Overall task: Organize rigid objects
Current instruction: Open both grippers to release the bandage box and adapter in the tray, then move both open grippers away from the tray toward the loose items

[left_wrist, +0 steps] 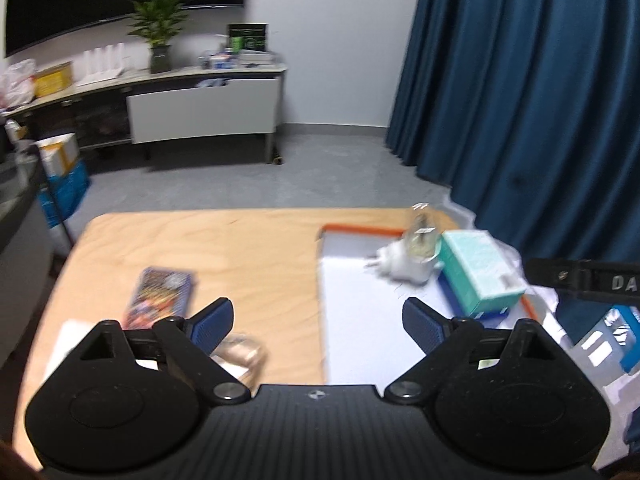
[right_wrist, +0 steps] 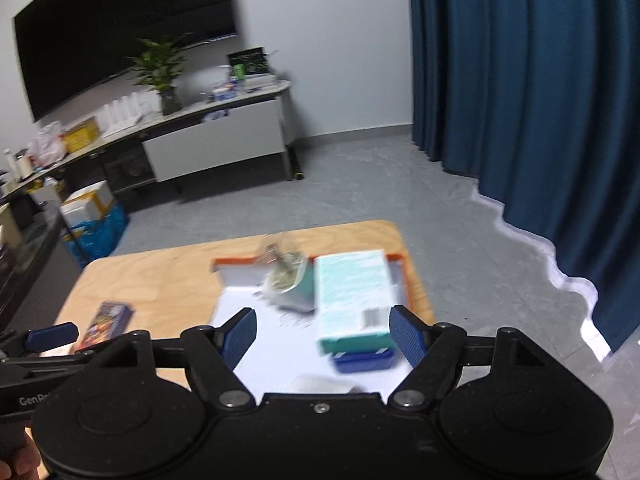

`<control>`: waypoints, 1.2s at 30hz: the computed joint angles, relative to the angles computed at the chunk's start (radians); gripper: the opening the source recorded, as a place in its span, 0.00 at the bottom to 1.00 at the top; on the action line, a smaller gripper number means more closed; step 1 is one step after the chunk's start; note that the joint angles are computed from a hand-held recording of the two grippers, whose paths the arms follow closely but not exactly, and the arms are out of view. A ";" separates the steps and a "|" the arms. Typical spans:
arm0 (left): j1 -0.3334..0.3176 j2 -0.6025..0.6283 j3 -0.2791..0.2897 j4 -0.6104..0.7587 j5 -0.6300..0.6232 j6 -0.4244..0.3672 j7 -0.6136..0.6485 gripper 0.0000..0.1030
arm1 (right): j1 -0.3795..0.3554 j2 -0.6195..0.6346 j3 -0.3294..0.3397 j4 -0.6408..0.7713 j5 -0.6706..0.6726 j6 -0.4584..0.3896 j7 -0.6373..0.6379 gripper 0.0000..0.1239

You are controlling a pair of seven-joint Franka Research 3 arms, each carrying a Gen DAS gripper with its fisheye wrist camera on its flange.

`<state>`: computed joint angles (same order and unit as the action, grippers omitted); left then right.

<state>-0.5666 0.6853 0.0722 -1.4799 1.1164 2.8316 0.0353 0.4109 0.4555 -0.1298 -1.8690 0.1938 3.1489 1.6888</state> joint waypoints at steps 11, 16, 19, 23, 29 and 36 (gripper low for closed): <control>0.017 -0.249 -0.002 -0.353 0.218 -0.105 -0.316 0.92 | -0.055 -0.075 0.195 -0.146 0.086 0.076 -0.089 0.71; 0.068 -0.319 -0.044 -0.453 0.263 -0.141 -0.394 0.92 | -0.053 -0.086 0.237 -0.169 0.111 0.086 -0.116 0.71; 0.102 -0.349 -0.071 -0.499 0.285 -0.157 -0.440 0.92 | -0.006 -0.091 0.203 -0.179 0.111 0.096 -0.121 0.71; 0.146 -0.372 -0.114 -0.536 0.312 -0.169 -0.474 0.92 | -0.035 -0.089 0.250 -0.179 0.120 0.101 -0.142 0.71; 0.204 -0.352 -0.170 -0.529 0.335 -0.164 -0.468 0.92 | -0.010 -0.079 0.238 -0.177 0.125 0.092 -0.154 0.71; 0.232 -0.305 -0.169 -0.491 0.323 -0.159 -0.399 0.92 | -0.032 -0.063 0.267 -0.164 0.132 0.088 -0.172 0.71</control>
<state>-0.3350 0.3799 -0.0970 -1.9707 1.4394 2.6727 -0.3636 0.3787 0.3924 0.1369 -2.0335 0.3254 3.2366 1.5172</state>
